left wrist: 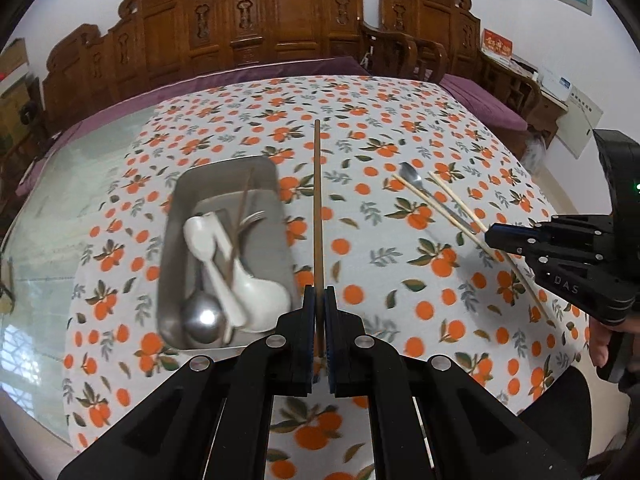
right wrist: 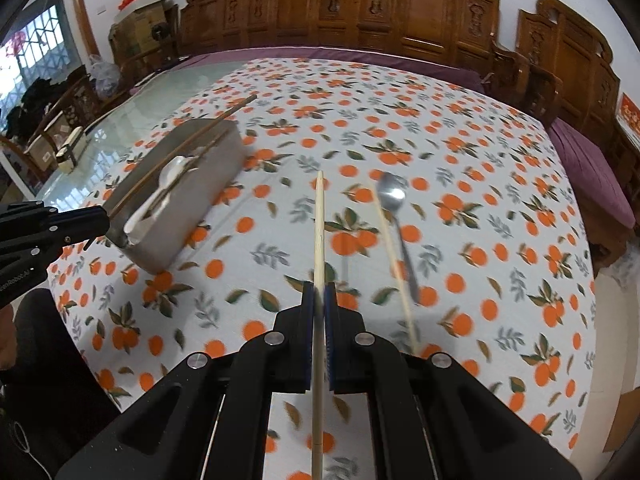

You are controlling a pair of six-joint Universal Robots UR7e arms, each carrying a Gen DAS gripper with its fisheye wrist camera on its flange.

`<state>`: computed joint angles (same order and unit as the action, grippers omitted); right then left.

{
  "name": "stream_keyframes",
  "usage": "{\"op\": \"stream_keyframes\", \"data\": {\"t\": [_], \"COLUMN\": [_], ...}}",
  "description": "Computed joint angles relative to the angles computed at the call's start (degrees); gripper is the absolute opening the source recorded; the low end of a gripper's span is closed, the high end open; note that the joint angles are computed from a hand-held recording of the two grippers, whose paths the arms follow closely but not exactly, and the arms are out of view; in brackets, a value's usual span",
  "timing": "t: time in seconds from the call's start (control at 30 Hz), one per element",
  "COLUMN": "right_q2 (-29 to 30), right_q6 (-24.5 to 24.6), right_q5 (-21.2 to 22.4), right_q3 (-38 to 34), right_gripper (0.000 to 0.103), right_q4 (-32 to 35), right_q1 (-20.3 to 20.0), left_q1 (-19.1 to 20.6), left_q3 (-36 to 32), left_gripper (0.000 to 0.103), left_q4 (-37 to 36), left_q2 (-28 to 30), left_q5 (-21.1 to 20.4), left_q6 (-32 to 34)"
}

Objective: Organize utensils
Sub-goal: 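Lower the chopstick into the tray and open the left gripper while the right gripper carries its chopstick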

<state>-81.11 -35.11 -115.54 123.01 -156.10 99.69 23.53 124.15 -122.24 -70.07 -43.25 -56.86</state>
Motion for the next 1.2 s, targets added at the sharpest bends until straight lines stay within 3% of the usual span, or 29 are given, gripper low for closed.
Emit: {"op": "stream_keyframes", "data": {"t": [0.47, 0.77, 1.03, 1.2], "right_q2": [7.0, 9.3, 9.9, 10.4], "right_q6": [2.6, 3.6, 6.5, 7.6], "right_q5": [0.6, 0.8, 2.7, 4.0], "right_q3": [-1.3, -2.9, -5.2, -6.9], "right_gripper": [0.006, 0.006, 0.006, 0.006], "right_q4": [-1.4, 0.0, 3.7, 5.9], "right_q1": [3.9, 4.9, 5.4, 6.1], "left_q1": [3.3, 7.6, 10.0, 10.6], "left_q3": [2.9, 3.4, 2.7, 1.8], "left_gripper": [0.003, 0.004, 0.004, 0.004], "left_q4": [8.0, 5.9, 3.1, 3.4], "left_q2": [-8.9, -8.9, -8.1, -7.4], "left_q5": [0.8, -0.5, -3.1, -2.5], "left_q6": [-1.7, 0.8, 3.7, 5.7]}}
